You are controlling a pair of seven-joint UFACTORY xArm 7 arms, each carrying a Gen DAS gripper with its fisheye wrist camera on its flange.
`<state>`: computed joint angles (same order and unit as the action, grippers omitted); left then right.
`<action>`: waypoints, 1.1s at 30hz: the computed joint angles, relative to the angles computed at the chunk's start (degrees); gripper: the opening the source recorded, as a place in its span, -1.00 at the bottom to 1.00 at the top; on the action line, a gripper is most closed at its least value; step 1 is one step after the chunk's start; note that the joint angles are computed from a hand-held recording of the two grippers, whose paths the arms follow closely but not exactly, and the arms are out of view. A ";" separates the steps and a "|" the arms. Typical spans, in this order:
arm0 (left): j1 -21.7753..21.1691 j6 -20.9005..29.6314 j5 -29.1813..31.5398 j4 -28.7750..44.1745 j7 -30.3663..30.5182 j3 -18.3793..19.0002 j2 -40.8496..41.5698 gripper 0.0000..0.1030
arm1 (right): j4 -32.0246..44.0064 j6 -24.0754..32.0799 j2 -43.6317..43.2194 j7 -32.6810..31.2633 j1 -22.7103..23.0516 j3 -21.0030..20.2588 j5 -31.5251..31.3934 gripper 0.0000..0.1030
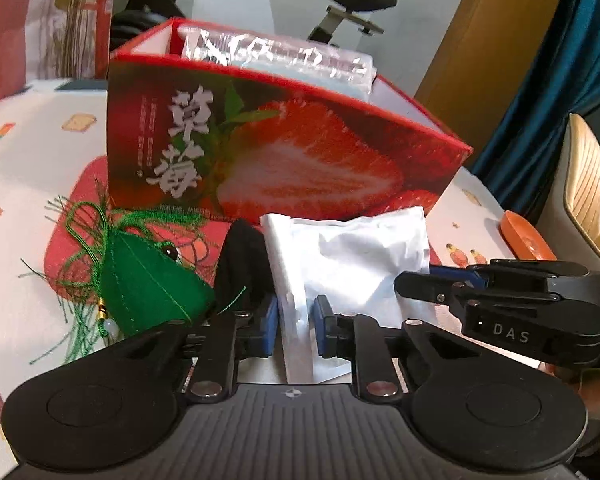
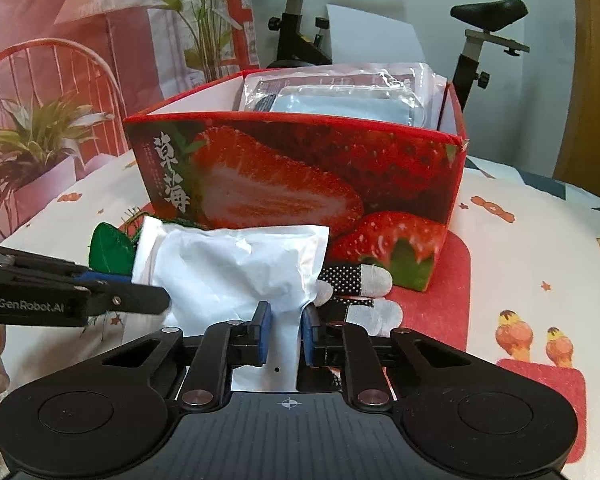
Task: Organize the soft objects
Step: 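Close both grippers on the white sachet, then lift the white sachet with both grippers over the red box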
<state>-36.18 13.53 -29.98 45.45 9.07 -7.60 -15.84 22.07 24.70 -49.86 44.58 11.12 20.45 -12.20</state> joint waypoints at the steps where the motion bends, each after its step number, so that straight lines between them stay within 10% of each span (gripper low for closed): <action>1: -0.27 -0.41 -0.39 -0.34 0.37 0.17 -0.46 -0.63 | -0.03 0.17 -0.34 0.20 0.07 0.16 0.03 -0.73; 18: 0.60 -3.83 9.57 -0.70 -4.93 0.30 -6.49 -0.63 | 3.76 1.26 -4.04 -0.61 -0.08 0.88 -0.90 -0.75; 33: 8.34 -3.35 19.49 19.64 -5.69 -1.79 6.33 -0.63 | 18.14 -8.33 11.16 -8.74 -7.97 -2.13 -1.63 -0.75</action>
<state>-27.85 10.18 -10.48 65.09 3.38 -9.39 -9.51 40.21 16.37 -38.70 35.84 3.16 18.32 -13.83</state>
